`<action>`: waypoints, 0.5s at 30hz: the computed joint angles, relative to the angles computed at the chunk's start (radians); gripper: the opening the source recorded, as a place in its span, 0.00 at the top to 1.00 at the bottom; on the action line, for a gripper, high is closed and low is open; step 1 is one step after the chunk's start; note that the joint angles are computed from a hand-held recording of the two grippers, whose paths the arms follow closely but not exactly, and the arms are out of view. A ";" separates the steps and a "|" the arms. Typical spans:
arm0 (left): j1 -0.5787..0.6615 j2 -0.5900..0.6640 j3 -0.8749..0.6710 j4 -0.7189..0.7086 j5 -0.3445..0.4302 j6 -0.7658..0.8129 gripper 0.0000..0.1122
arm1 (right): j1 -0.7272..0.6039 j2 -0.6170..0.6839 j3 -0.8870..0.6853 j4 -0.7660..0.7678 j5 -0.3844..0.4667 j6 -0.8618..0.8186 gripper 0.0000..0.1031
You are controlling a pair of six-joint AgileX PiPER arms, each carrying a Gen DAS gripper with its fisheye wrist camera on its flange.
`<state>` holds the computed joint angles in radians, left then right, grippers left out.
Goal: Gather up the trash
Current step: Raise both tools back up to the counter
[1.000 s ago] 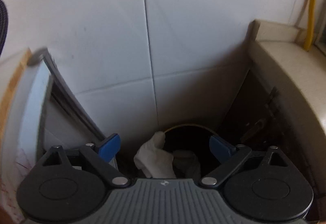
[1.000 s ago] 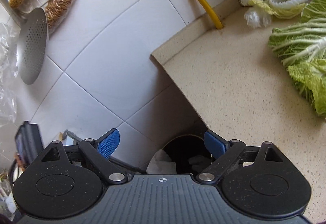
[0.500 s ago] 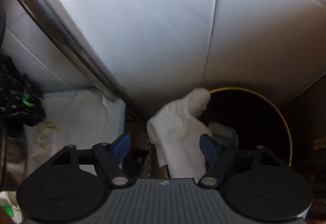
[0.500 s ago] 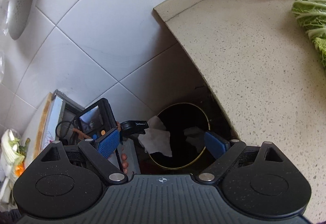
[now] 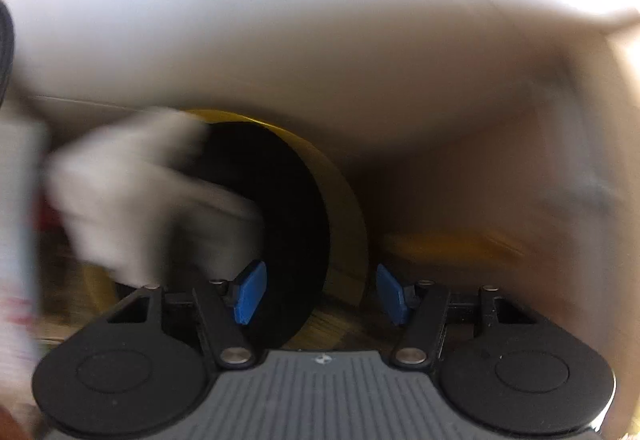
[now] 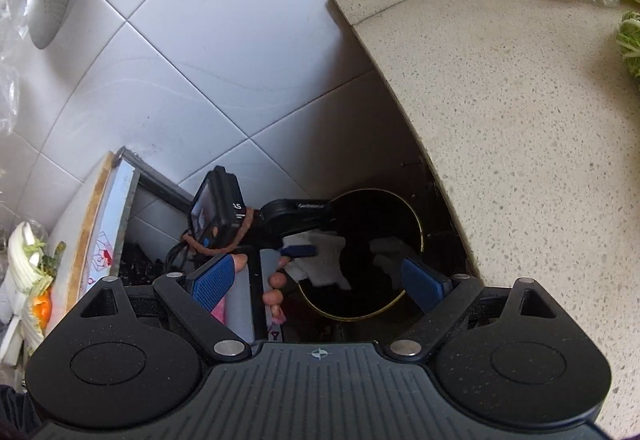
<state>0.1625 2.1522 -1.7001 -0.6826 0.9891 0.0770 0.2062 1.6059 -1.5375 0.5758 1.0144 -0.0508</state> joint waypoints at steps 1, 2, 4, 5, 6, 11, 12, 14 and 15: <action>-0.017 -0.022 0.008 -0.028 0.017 0.053 0.50 | -0.005 0.000 -0.009 0.003 0.002 -0.001 0.09; -0.045 -0.061 0.029 -0.016 -0.001 0.086 0.50 | -0.008 -0.001 -0.018 0.000 0.003 0.002 0.09; -0.108 -0.114 -0.012 0.121 0.006 0.035 0.50 | -0.017 -0.010 -0.039 -0.009 0.004 0.012 0.09; -0.131 -0.138 -0.032 0.167 0.012 0.013 0.49 | -0.023 -0.017 -0.047 -0.010 0.006 0.012 0.09; -0.146 -0.152 -0.055 0.204 0.023 -0.013 0.48 | -0.029 -0.027 -0.053 -0.015 0.006 0.015 0.09; -0.294 -0.262 -0.145 0.561 0.008 -0.109 0.46 | -0.079 -0.102 -0.060 -0.036 -0.004 0.034 0.09; -0.324 -0.286 -0.141 0.613 -0.010 -0.097 0.41 | -0.092 -0.118 -0.060 -0.043 -0.007 0.039 0.09; -0.376 -0.324 -0.149 0.671 -0.024 -0.069 0.34 | -0.123 -0.156 -0.050 -0.065 -0.021 0.054 0.08; -0.387 -0.333 -0.163 0.665 -0.026 -0.044 0.34 | -0.149 -0.172 -0.049 -0.071 -0.022 0.057 0.08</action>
<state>-0.2249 1.8191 -1.8628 -0.0180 0.9630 0.0331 0.0574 1.4342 -1.5865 0.5052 0.9925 0.0067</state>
